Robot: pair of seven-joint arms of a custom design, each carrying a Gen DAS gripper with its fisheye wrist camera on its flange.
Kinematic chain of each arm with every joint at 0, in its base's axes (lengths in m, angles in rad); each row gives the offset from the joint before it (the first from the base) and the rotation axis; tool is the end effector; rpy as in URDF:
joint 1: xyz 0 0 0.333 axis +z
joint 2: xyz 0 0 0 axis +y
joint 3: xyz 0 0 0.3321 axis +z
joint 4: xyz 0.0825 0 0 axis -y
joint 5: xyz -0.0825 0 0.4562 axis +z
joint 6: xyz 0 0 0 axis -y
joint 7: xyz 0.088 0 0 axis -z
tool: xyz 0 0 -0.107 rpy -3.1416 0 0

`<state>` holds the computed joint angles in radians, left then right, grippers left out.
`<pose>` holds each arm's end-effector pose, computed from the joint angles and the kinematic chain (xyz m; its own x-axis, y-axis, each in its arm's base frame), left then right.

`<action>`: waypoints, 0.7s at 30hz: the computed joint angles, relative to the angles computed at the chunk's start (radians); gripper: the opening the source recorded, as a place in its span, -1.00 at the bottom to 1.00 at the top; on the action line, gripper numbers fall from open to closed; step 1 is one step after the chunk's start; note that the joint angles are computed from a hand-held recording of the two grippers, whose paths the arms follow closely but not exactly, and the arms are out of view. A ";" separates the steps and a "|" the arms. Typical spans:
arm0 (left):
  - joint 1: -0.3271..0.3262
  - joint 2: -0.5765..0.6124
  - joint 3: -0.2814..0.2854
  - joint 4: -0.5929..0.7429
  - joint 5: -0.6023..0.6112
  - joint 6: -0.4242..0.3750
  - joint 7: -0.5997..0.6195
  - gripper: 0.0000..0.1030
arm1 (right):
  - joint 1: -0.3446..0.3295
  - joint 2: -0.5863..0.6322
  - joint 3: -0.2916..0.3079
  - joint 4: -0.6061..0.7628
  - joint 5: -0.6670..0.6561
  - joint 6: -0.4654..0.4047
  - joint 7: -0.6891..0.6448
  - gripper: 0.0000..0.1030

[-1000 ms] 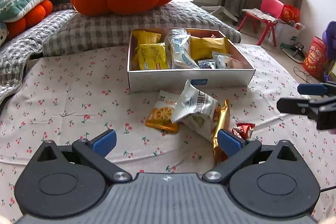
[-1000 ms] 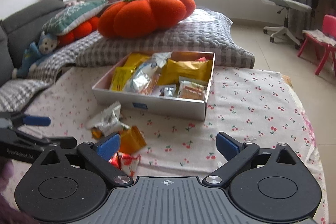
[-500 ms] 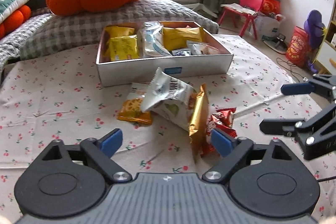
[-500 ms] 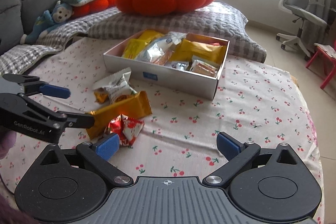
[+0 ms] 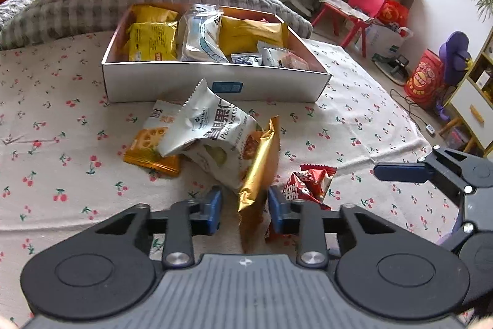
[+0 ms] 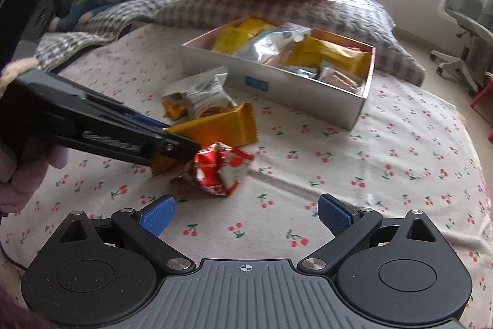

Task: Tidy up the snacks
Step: 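Grasp a gold wafer stick with the left tool while the right tool grasps a red-white candy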

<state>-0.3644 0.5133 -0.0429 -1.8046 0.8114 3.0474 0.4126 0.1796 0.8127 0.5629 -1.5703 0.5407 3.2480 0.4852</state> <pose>0.6645 -0.3443 0.2950 -0.0961 -0.9733 0.2086 -0.7515 -0.0665 -0.6564 0.6861 0.4256 0.2664 0.7589 -0.6462 0.0809 -0.3194 -0.4776 -0.8185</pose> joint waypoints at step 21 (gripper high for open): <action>-0.012 -0.037 0.008 -0.027 0.019 0.003 0.002 -0.82 | 0.130 0.045 -0.121 0.121 0.038 -0.044 0.009 0.89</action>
<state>-0.3763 0.4764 -0.0348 -1.8317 0.8302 3.0500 0.4144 0.3095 0.8580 0.4422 -1.4498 0.5786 3.2035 0.4942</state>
